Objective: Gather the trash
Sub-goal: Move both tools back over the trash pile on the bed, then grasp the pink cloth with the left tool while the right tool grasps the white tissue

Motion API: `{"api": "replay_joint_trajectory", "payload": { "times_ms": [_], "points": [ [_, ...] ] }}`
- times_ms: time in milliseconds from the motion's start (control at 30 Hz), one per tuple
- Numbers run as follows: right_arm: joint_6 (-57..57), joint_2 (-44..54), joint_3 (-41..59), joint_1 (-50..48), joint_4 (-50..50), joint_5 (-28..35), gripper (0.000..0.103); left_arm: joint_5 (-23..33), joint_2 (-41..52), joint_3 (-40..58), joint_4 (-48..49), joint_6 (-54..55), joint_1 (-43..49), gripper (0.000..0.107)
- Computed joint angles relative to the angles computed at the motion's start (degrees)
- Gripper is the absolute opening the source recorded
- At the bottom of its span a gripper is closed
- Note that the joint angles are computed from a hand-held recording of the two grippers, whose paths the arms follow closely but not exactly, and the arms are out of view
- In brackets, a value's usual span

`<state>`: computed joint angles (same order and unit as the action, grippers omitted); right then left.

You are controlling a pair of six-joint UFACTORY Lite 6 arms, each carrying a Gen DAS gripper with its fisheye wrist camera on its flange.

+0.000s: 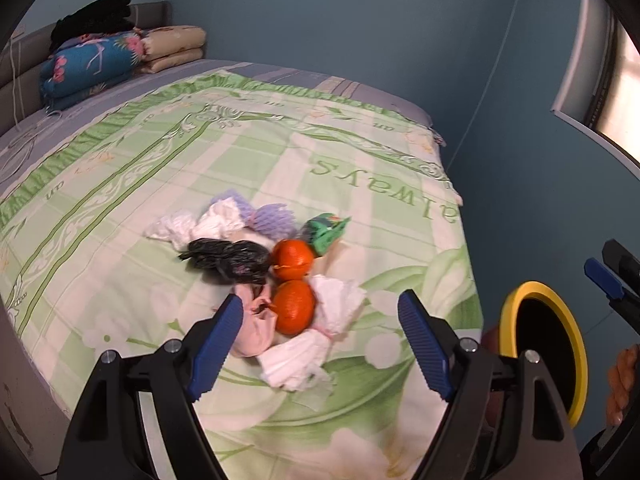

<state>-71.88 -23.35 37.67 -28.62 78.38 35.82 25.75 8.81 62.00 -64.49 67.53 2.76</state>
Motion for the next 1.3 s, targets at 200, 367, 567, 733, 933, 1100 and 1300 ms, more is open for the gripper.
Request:
{"api": "replay_joint_trajectory", "payload": {
  "times_ms": [200, 367, 567, 733, 933, 1100, 1300],
  "points": [
    [-2.38, 5.12, 0.85, 9.22, 4.04, -6.65, 0.073, -0.67, 5.31, 1.82, -2.56, 3.38, 3.04, 0.076],
    [-6.68, 9.84, 1.53, 15.2, 9.18, -10.65, 0.073, -0.57, 10.61, 4.19, -3.75, 4.99, 5.32, 0.076],
    [-11.92, 17.26, 3.89, 21.2, 16.02, -14.88, 0.073, -0.3, 16.44, 7.37, -4.48, 6.02, 7.14, 0.076],
    [-15.92, 25.88, 8.8, 24.47, 21.22, -17.69, 0.073, 0.0, 20.94, 10.39, -4.68, 6.2, 7.8, 0.076],
    [-11.43, 39.75, 18.25, 26.74, 18.64, -17.85, 0.072, 0.66, 26.29, 14.05, -4.38, 5.8, 8.1, 0.076],
    [-2.25, 49.61, 27.06, 28.07, 11.38, -18.02, 0.069, 1.35, 29.64, 17.19, -3.4, 4.38, 7.87, 0.076],
    [8.27, 57.5, 35.09, 28.95, 2.1, -18.96, 0.066, 1.14, 32.73, 20.1, -1.96, 2.37, 6.73, 0.076]
  ]
}}
